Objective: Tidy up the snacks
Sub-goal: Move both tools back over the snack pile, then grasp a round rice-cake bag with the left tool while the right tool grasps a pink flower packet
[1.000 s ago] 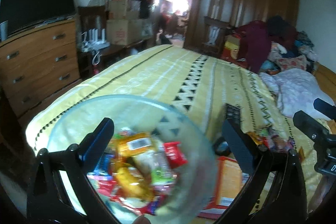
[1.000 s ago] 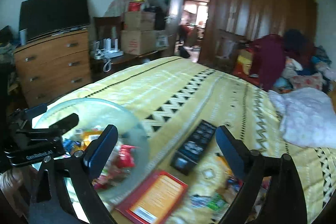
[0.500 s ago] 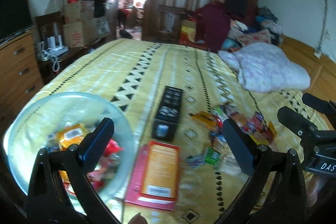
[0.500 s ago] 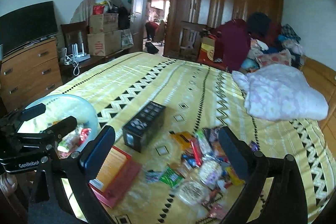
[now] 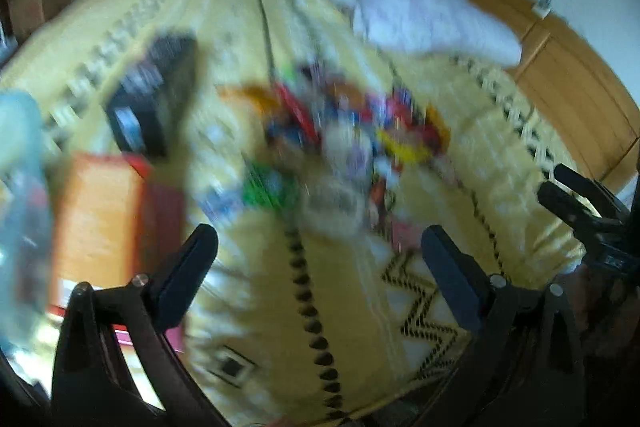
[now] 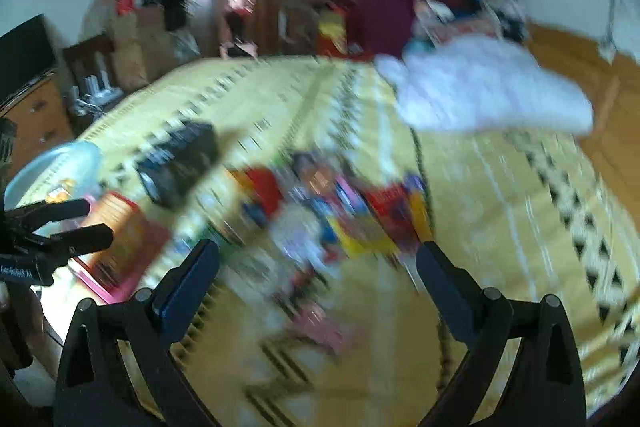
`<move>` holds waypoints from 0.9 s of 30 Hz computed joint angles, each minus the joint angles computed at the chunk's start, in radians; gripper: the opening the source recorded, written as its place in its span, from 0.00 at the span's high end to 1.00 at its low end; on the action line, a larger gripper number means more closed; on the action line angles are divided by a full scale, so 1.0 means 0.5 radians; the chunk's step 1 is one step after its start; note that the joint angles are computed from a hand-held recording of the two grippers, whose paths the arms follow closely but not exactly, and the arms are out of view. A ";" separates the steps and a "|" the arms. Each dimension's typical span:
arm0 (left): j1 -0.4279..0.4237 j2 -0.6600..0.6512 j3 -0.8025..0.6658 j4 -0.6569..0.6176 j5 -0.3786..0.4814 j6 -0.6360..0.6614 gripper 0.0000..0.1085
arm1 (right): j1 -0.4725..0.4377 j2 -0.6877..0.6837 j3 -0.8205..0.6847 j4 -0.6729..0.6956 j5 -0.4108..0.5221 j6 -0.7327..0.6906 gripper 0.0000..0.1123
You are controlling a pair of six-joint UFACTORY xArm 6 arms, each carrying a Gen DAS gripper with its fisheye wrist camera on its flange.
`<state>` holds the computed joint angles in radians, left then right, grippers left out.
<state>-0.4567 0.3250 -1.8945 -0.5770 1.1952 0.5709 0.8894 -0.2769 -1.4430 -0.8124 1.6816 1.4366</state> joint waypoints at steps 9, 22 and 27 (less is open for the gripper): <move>-0.189 0.367 -0.251 0.253 0.228 -0.016 0.16 | -0.181 -0.565 0.853 0.388 -0.707 0.298 0.12; -0.429 0.670 -0.492 0.679 -0.032 -0.094 0.07 | -0.355 -0.892 1.246 0.516 -0.946 0.302 0.12; -0.411 0.550 -0.309 0.506 -0.128 0.055 0.28 | -0.422 -0.892 1.255 0.594 -1.024 0.106 0.12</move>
